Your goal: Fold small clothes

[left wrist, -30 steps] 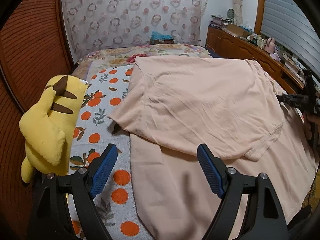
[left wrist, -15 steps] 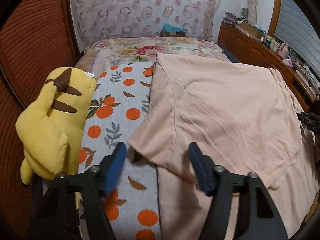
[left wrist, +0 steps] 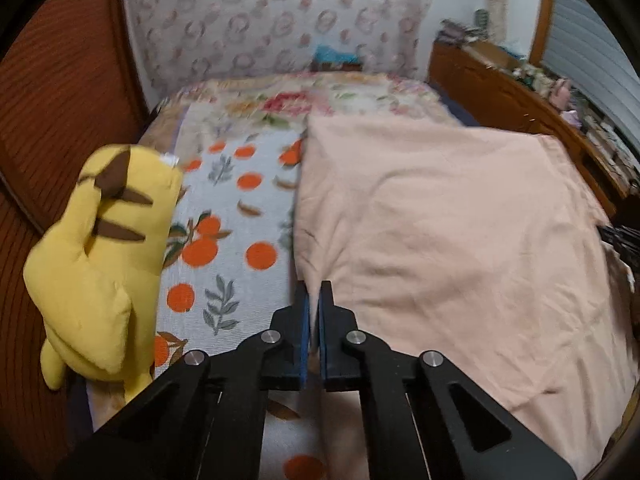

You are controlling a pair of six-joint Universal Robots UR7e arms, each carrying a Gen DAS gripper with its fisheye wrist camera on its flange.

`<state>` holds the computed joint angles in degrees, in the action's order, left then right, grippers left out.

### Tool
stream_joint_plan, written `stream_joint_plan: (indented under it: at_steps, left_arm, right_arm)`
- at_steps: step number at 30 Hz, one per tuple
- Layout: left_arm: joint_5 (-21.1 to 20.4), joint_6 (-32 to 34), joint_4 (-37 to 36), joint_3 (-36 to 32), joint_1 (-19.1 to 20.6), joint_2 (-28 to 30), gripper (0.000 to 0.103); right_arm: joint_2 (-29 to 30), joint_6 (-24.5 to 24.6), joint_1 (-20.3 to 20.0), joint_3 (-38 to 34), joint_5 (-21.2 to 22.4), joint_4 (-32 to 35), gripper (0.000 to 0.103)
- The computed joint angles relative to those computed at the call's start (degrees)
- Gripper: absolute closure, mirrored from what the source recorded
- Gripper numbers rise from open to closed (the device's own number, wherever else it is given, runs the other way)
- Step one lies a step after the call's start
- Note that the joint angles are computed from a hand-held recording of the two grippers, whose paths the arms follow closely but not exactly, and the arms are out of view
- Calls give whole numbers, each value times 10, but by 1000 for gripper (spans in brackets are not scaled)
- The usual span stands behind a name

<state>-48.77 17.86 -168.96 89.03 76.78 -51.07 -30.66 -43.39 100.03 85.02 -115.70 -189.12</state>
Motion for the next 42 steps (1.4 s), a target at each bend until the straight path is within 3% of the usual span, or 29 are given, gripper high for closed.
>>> stream_joint_plan:
  at_steps: [3, 9, 21, 29, 31, 34, 42]
  left_arm:
    - [-16, 18, -18, 24, -14, -20, 98]
    - [-36, 46, -66, 65, -48, -55, 99]
    - [-82, 53, -147, 171, -77, -125, 99]
    - [-82, 33, -174, 237, -89, -181, 99]
    - [-77, 30, -182, 250, -87, -186, 99]
    - [-61, 20, -184, 261, -76, -178, 99]
    - [-29, -15, -165, 264, -41, -132, 99]
  right_arm:
    - [-10, -24, 0, 24, 31, -46, 100]
    - [-57, -12, 4, 71, 92, -88, 100]
    - [-160, -34, 3, 207, 149, -127, 100]
    - [-252, -30, -2, 292, 171, -100, 100]
    - [-268, -30, -2, 308, 166, -103, 100]
    - [-276, -38, -4, 328, 126, -117, 100]
    - [-208, -27, -38, 290, 43, -70, 100]
